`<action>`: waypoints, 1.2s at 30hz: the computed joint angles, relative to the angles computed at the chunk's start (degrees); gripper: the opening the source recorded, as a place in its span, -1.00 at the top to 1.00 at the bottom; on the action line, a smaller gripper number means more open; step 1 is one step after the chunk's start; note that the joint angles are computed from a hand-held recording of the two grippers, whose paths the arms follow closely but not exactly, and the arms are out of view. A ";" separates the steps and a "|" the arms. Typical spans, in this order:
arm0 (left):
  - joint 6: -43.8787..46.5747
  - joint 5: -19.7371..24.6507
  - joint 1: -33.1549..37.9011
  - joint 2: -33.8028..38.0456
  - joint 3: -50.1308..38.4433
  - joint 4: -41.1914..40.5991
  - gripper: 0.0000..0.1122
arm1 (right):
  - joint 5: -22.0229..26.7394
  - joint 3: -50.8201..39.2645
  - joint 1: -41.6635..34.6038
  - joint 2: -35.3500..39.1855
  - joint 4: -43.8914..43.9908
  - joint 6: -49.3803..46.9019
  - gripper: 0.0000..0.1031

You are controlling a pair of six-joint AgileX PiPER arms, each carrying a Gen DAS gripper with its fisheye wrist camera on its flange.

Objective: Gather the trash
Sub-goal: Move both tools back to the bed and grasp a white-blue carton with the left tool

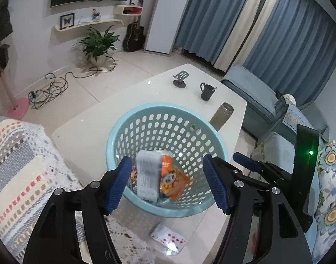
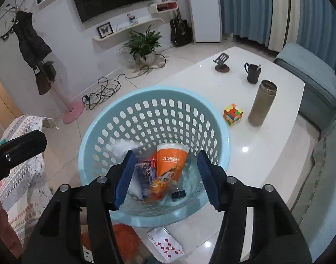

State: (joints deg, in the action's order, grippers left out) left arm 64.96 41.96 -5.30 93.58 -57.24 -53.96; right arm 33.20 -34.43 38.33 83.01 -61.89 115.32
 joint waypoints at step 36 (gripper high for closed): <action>11.66 19.11 62.76 6.51 -22.65 -1.06 -0.26 | 10.23 -76.71 23.74 44.12 23.24 -41.76 -0.08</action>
State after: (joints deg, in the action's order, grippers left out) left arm 76.62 61.07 57.47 100.09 -79.89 -55.02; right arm 43.43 -111.13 62.07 127.13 -38.65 73.55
